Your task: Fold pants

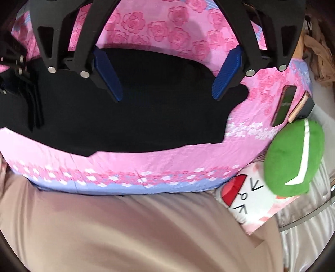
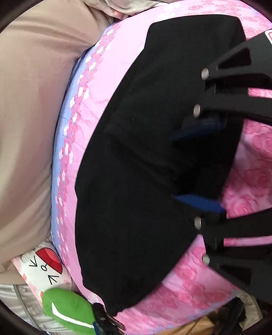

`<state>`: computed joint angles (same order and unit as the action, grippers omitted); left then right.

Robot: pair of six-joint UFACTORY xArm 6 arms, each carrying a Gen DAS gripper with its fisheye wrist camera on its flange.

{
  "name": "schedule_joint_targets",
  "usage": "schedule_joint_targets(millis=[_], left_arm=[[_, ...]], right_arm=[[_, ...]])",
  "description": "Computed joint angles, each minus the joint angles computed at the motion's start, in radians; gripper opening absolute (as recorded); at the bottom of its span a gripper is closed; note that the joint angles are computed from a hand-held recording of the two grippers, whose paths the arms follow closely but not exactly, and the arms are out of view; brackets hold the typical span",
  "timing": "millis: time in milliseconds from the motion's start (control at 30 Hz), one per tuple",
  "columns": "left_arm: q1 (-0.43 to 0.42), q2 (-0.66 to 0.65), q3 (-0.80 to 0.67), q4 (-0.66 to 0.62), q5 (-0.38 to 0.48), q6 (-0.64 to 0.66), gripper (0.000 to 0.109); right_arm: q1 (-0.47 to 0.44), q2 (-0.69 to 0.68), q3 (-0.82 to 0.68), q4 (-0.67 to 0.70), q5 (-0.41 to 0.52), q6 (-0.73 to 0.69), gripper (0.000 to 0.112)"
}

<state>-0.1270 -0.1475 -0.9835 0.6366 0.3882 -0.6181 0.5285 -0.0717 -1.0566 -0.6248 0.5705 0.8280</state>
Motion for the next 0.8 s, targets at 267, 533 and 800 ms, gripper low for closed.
schedule_joint_targets(millis=[267, 533, 800], left_arm=[[0.009, 0.021, 0.019, -0.150, -0.031, 0.131, 0.087], [0.058, 0.006, 0.048, -0.176, -0.017, 0.178, 0.091], [0.071, 0.033, 0.036, -0.217, -0.027, 0.198, 0.091]], right_arm=[[0.004, 0.039, -0.119, 0.159, -0.091, -0.098, 0.016], [0.048, 0.178, -0.200, 0.311, -0.106, -0.234, 0.041], [-0.083, 0.057, -0.144, 0.205, -0.058, -0.076, 0.017]])
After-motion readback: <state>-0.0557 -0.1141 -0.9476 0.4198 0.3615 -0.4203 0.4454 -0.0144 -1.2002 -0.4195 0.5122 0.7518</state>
